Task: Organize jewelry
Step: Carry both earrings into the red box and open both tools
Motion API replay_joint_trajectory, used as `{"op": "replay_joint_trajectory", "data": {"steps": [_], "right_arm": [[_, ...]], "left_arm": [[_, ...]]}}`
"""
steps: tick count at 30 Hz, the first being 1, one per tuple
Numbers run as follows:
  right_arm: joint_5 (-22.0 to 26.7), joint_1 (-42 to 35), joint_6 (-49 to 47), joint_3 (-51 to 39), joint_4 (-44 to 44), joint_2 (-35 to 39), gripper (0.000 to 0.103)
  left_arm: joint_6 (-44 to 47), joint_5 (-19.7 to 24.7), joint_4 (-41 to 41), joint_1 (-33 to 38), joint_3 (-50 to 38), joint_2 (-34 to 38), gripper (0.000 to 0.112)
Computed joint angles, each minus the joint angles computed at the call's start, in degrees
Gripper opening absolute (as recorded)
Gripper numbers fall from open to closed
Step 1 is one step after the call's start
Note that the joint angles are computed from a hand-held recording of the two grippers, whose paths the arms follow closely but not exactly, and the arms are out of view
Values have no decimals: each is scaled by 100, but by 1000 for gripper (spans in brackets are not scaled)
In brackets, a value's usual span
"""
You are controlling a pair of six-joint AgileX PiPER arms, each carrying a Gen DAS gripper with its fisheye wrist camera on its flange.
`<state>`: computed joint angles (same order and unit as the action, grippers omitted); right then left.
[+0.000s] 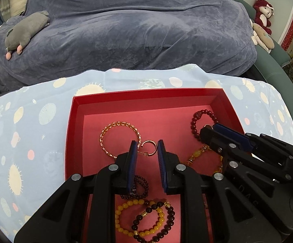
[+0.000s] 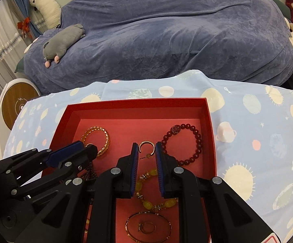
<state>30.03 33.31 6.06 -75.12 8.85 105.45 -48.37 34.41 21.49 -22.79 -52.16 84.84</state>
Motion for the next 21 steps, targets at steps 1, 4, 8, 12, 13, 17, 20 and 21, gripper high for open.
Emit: {"op": "replay_joint_trajectory", "data": {"steps": [1,4,8,12,13,17,20,21], "right_arm": [[15,-13,-53,-32,55,48,16],[-8,1,-32,-11,59,79,18],[8,119,363,28,-464,34,20],[62,169,535,106,-602,-91,20],[81,186,568,128,-629,-134,20],[152,299,822,300,-888,-415,20],[227,416,1132,501,-1189,-737,20],[266,455,1241,559,-1291,-842,20]], "left_arm": [[18,-36,-26,25,16,29,20],[71,-135,-73,104,68,67,21],[-238,-18,218,4,80,99,27],[-323,45,201,-51,179,-43,28],[-344,87,207,-74,190,-87,28],[-636,420,444,-322,225,-344,31],[-759,716,499,-543,231,-601,32],[-821,828,515,-635,219,-684,32]]}}
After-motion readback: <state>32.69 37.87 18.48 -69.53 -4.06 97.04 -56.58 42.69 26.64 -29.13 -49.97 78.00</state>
